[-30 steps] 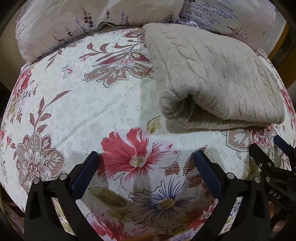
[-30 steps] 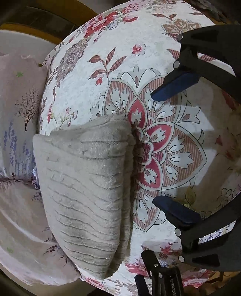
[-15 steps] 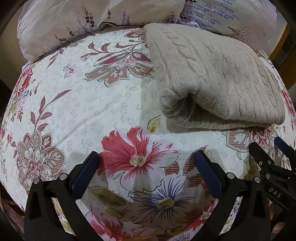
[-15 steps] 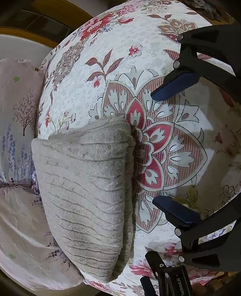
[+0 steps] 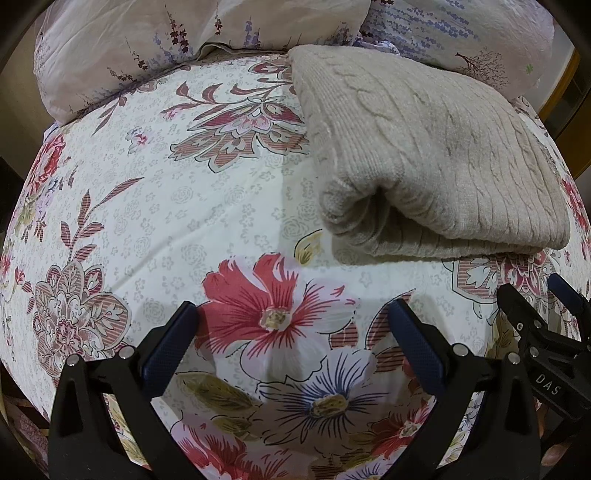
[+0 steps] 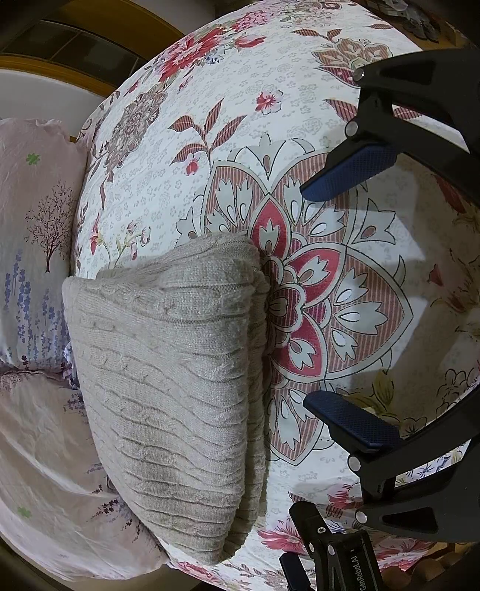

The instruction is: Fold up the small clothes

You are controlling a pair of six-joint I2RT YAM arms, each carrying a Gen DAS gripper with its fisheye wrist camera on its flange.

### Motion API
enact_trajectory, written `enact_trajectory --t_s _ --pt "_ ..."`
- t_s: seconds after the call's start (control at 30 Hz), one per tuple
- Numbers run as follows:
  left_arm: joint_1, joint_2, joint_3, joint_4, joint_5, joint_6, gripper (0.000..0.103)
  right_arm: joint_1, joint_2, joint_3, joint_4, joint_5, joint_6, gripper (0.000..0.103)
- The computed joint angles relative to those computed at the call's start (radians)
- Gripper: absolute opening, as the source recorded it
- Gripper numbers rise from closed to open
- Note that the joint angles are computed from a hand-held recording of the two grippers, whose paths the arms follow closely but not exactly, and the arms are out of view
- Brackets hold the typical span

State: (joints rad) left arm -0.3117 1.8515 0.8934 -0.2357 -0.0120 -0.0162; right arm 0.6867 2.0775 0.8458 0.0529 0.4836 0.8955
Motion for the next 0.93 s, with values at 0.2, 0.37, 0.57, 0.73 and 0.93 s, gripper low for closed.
enact_trajectory --t_s 0.2,0.37,0.57,0.73,0.93 --pt "0.003 0.007 0.013 -0.014 0.003 0.004 0.101 0.0 0.0 0.0 0.0 0.0 -0.001 0.102" --pt "0.005 0.016 0.025 -0.023 0.004 0.007 0.101 0.0 -0.001 0.0 0.0 0.0 -0.001 0.102" --pt "0.005 0.015 0.025 -0.023 0.004 0.007 0.101 0.001 0.0 -0.001 0.001 0.001 0.0 0.102" --pt "0.007 0.019 0.029 -0.025 0.005 0.011 0.101 0.0 0.002 0.0 0.001 0.001 0.0 0.102" --pt "0.007 0.01 0.01 -0.006 0.005 0.016 0.101 -0.001 0.002 0.0 0.002 0.0 -0.002 0.102"
